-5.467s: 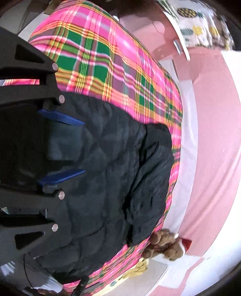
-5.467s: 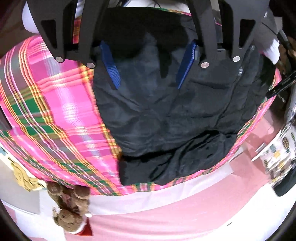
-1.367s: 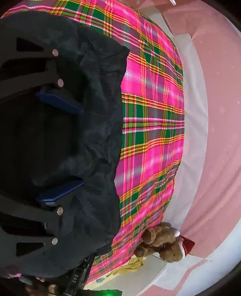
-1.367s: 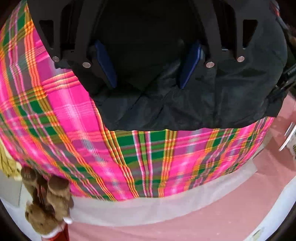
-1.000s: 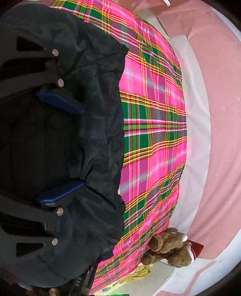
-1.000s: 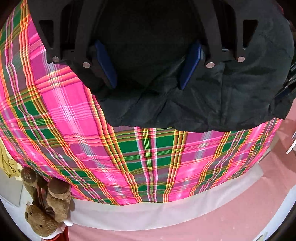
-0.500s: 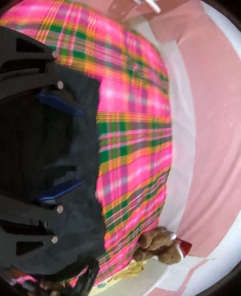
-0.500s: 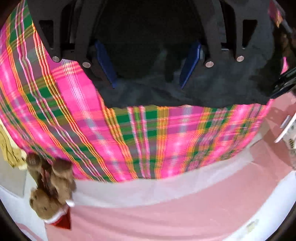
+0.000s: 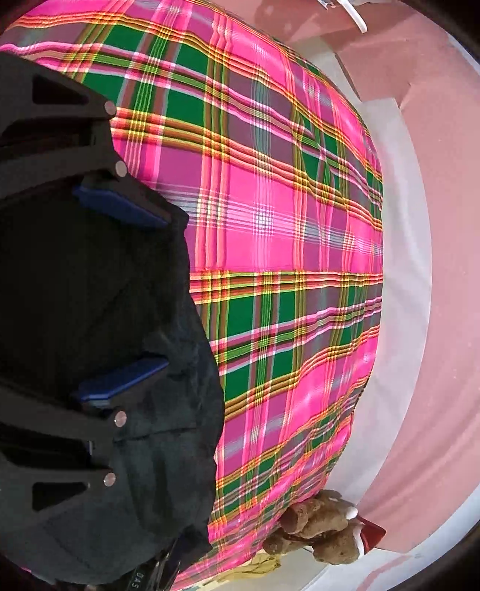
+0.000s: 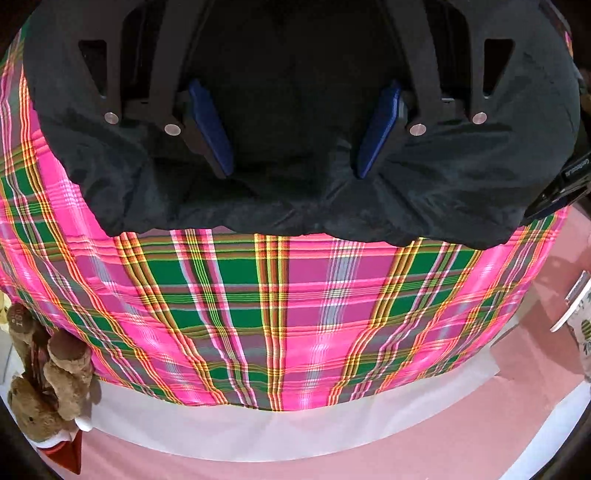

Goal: Fold large clothes

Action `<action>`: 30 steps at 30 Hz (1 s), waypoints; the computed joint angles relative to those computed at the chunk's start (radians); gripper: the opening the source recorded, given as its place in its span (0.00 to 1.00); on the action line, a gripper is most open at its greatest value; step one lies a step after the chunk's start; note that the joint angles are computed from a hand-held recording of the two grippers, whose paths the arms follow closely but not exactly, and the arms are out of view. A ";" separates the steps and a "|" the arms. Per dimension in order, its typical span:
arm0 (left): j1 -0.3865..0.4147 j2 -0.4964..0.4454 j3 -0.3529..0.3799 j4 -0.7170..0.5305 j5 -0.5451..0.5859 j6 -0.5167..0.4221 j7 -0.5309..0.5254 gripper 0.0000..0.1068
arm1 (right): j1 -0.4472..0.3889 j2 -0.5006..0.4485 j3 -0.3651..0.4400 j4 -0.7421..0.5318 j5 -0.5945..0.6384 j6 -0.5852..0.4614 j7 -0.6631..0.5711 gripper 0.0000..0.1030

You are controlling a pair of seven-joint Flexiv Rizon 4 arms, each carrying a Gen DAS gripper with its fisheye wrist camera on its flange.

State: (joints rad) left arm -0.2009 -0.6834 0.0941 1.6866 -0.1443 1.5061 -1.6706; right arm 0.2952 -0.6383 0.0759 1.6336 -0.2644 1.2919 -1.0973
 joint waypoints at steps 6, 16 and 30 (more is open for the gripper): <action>-0.019 -0.015 0.025 -0.011 0.008 0.011 -0.020 0.69 | 0.013 -0.005 -0.020 0.011 -0.015 0.031 0.015 0.67; -0.015 -0.022 0.019 0.000 0.000 0.050 -0.018 0.70 | 0.043 -0.017 -0.068 0.037 -0.043 0.107 0.057 0.67; 0.031 0.114 -0.071 0.062 -0.012 0.034 0.001 0.63 | -0.016 0.142 -0.078 0.141 -0.045 0.127 0.040 0.67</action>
State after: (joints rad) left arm -0.1703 -0.5698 0.0236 1.7485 -0.1558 1.5404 -1.6700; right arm 0.2792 -0.4958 -0.0021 1.7747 -0.3094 1.4191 -1.0572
